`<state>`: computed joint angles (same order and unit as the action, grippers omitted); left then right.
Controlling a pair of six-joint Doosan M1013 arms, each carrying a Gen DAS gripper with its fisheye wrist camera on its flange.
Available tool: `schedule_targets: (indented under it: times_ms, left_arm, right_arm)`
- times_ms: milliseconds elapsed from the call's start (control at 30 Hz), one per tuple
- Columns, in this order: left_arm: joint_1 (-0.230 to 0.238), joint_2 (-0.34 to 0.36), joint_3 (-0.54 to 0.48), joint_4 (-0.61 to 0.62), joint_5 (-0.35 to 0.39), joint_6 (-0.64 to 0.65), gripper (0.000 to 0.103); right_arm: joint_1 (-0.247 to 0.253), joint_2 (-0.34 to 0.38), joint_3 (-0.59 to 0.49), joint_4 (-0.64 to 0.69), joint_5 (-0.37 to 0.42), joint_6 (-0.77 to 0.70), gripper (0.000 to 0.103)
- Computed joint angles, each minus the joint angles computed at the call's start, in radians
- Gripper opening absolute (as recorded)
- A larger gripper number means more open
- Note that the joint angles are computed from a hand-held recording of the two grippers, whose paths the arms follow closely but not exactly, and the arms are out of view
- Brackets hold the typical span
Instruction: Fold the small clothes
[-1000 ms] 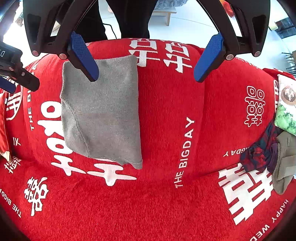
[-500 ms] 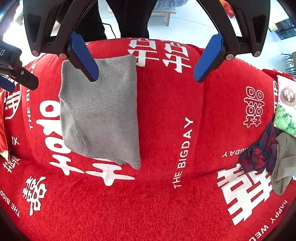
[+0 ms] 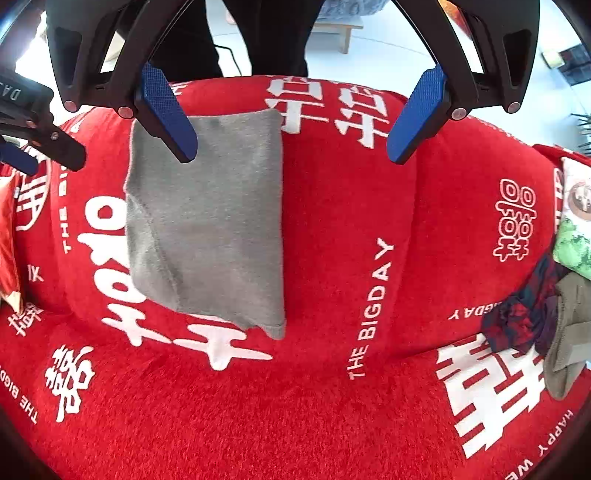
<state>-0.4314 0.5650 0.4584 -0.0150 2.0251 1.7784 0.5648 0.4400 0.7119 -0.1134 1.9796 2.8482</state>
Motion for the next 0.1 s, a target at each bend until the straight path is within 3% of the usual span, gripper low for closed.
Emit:
schedule_targets:
  times_ms: [100]
  left_arm:
    - [0.001, 0.000, -0.003, -0.013, -0.004, 0.015, 0.103]
  right_arm:
    - [0.000, -0.001, 0.002, -0.003, 0.001, -0.001, 0.103]
